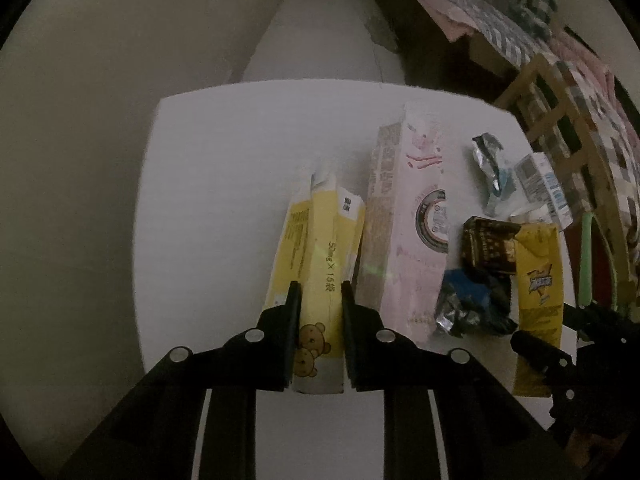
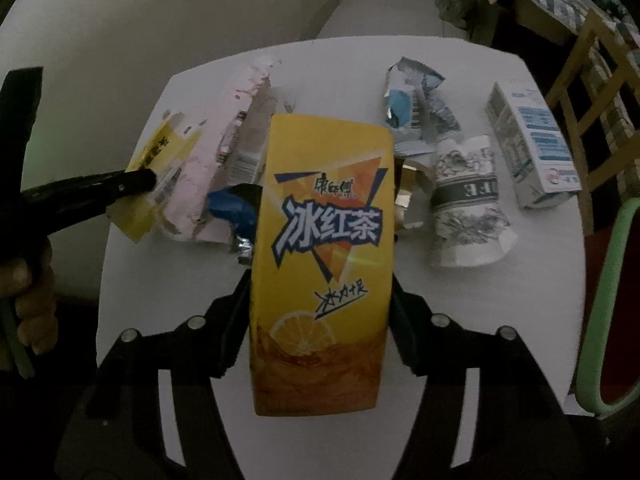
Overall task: Collect trash
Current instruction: 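Grasp the yellow tea carton with the right tool while the left tool grasps the yellow box, then carry the yellow carton and yellow box over the green bin and open both tools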
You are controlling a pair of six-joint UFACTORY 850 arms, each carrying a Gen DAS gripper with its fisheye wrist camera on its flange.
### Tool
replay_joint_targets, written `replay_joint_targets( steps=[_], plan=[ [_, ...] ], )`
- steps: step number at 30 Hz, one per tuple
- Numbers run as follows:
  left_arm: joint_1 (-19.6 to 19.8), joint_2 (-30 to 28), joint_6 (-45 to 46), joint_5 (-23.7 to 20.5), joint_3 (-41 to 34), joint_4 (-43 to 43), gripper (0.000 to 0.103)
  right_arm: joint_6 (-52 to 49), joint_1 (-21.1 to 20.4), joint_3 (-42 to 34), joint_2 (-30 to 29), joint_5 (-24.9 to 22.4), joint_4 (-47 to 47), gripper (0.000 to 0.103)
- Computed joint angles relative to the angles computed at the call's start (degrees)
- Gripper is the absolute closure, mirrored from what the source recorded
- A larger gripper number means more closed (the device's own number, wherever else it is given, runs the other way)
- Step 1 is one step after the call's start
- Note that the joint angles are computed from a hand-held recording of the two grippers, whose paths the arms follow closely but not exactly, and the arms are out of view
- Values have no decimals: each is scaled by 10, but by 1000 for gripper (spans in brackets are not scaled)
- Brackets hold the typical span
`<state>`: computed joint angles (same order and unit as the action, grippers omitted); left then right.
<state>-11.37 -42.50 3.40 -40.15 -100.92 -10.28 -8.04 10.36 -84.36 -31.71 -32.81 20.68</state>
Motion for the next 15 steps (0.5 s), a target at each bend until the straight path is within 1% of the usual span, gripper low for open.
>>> replay_joint_targets(
  steps=[7, 11, 13, 15],
  plan=[
    [1, 91, -21, 51, 108, 5, 86, -23, -1, 64, 59, 23, 11, 43],
    [-1, 133, -21, 65, 153, -3, 86, -29, -1, 91, 87, 33, 21, 43],
    [-1, 153, -6, 69, 175, -24, 86, -31, -1, 101, 98, 37, 24, 43],
    [-9, 169, -9, 74, 190, -21, 86, -34, -2, 113, 112, 42, 25, 43]
  ],
)
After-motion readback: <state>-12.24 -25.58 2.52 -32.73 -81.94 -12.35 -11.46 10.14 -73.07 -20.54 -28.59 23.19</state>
